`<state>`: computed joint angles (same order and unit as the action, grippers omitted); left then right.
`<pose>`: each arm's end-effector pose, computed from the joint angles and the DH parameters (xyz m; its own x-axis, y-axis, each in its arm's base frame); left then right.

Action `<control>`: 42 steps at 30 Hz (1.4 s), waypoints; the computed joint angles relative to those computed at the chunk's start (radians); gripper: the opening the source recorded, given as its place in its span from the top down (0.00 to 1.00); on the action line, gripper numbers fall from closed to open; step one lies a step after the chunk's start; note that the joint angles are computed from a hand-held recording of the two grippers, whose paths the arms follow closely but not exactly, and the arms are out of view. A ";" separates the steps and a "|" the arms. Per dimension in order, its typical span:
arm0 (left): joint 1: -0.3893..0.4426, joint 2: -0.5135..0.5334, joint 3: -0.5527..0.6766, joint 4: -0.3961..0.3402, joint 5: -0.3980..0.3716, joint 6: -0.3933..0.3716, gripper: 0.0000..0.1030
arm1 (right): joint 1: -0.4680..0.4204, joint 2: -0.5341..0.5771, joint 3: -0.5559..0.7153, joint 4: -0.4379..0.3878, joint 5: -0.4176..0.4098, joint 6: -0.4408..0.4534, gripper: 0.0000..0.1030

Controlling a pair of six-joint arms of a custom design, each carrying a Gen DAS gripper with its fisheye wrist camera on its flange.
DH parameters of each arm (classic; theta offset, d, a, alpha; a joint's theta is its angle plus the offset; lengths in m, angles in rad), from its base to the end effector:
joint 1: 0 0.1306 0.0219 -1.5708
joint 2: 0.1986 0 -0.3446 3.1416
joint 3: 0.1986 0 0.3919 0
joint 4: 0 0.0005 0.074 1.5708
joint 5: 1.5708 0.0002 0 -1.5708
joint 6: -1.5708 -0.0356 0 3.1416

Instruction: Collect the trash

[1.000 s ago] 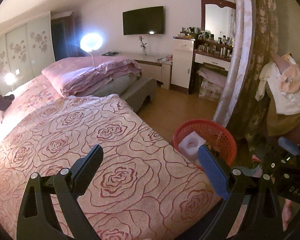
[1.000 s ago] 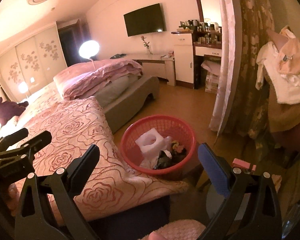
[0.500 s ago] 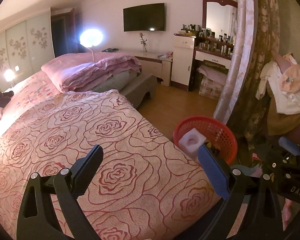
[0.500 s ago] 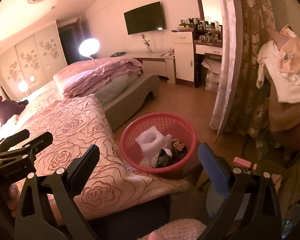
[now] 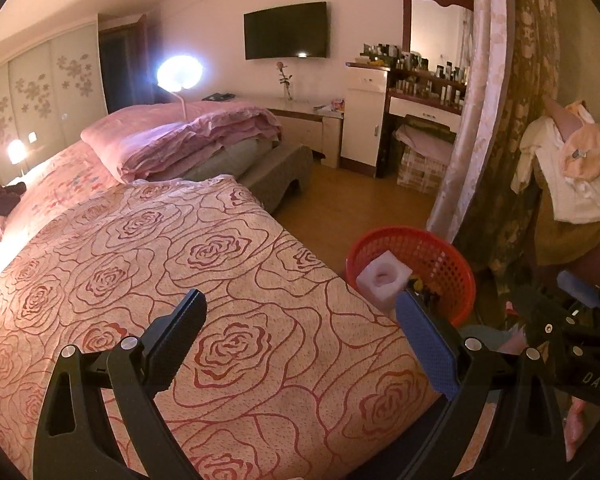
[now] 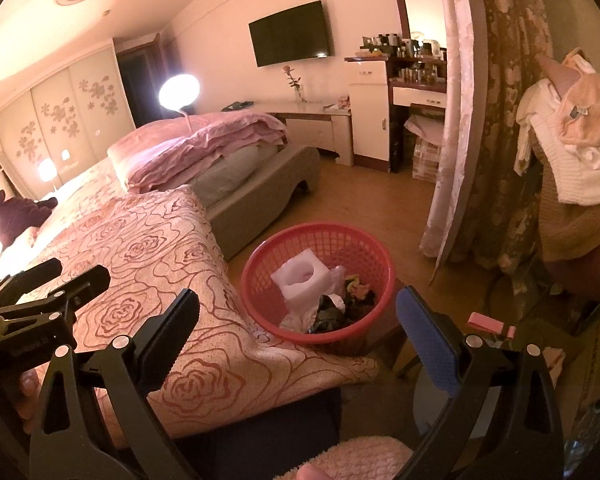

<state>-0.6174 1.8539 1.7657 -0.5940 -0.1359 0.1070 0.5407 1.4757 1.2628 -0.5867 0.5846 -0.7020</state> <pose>0.5379 -0.3766 0.3324 -0.5633 0.2701 -0.7809 0.4302 0.9028 0.0020 0.4499 0.2466 0.3161 -0.5337 0.3077 -0.7877 0.3211 0.9354 0.1479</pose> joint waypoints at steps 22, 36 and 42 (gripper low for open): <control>0.005 0.002 -0.011 0.006 0.006 -0.008 0.11 | 0.001 0.004 -0.001 -0.002 -0.004 -0.007 0.07; 0.008 0.000 -0.016 0.007 0.008 -0.013 0.11 | 0.006 0.004 -0.007 -0.002 -0.002 -0.013 0.07; 0.007 0.002 -0.012 0.004 0.007 -0.012 0.11 | 0.005 0.003 -0.010 0.000 -0.004 -0.013 0.07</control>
